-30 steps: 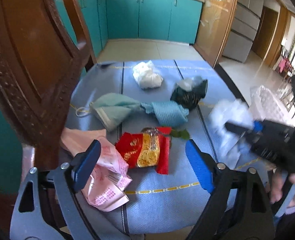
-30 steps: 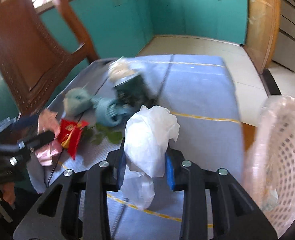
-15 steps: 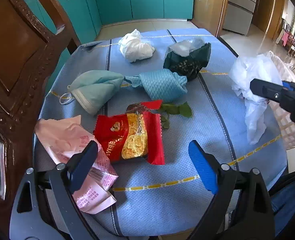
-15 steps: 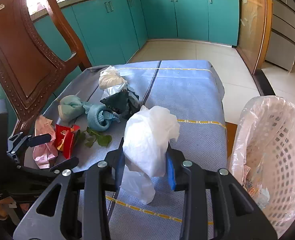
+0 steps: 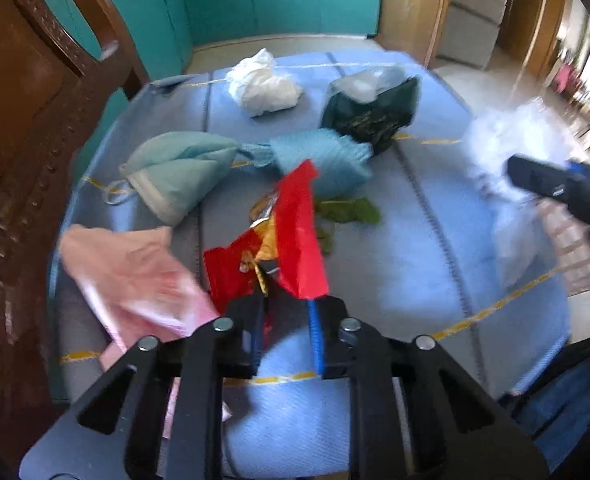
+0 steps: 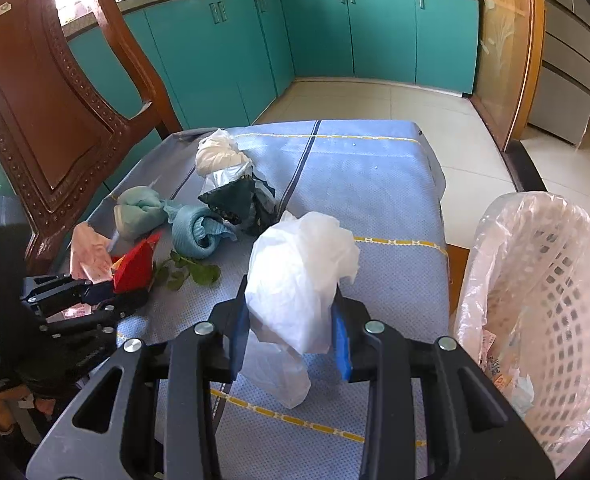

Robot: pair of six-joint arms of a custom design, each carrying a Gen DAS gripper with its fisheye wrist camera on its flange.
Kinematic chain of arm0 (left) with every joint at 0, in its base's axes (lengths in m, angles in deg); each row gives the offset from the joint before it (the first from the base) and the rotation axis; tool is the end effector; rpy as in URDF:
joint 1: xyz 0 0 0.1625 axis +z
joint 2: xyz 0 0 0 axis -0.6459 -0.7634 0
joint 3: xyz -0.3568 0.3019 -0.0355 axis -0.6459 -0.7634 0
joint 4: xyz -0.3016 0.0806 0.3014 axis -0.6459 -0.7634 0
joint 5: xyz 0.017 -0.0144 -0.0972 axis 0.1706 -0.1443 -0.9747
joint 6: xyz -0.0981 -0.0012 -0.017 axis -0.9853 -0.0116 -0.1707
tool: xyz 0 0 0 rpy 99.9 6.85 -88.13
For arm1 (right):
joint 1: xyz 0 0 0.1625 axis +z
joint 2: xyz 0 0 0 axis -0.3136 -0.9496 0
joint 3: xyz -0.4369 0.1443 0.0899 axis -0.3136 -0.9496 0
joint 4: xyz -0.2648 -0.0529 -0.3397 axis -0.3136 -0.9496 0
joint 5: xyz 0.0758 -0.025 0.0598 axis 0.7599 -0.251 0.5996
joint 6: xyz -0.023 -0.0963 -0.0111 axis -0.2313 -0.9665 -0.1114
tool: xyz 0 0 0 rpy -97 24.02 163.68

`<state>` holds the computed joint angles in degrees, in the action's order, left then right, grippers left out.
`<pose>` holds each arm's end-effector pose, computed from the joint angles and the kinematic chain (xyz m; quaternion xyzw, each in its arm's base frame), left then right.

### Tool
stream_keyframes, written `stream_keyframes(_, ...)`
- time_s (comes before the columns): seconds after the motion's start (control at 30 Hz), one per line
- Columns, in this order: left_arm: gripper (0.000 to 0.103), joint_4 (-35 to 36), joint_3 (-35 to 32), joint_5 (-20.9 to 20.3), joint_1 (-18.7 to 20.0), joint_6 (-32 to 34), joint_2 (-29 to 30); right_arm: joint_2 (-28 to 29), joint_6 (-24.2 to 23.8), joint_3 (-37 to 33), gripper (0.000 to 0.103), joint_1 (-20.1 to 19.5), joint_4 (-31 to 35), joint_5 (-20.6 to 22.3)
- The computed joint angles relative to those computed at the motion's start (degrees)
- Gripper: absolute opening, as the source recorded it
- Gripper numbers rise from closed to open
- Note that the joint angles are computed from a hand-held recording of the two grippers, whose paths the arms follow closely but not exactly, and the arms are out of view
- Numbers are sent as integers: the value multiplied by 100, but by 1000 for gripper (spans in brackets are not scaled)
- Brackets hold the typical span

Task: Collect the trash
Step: 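Grasp the red snack wrapper with the left tool and lift it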

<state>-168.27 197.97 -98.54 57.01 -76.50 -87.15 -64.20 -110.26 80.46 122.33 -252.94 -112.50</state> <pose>-0.1883 -0.2645 0.1330 -0.0054 0.8738 -0.2754 0.4007 0.1964 -0.3387 0.1671 0.3717 -0.9040 0.1479 0.1510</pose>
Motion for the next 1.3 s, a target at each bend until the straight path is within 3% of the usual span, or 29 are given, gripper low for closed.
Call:
stream_keyframes(0.1, 13, -255, 115, 103, -221, 154, -180, -6, 5, -5, 35, 8, -8, -12)
stream_keyframes(0.4, 12, -1598, 563, 512, -716, 831, -701, -6, 25, -22, 35, -23, -4, -40)
stream_keyframes(0.6, 12, -574, 328, 1078, -1090, 176, -526, 2, -173, 76, 35, 84, -315, -157)
stream_keyframes(0.83, 12, 1382, -247, 1466, -1363, -1053, 68, -188, -395, 241, 35, 85, -895, -42)
stream_keyframes(1.07, 12, 1985, -423, 1626, -1488, -1543, 197, -514, -517, 348, 35, -41, -1202, 385)
stream_keyframes(1.3, 12, 2532, -599, 1633, -1654, -2015, 368, -551, -598, 419, 35, -36, -1553, 450)
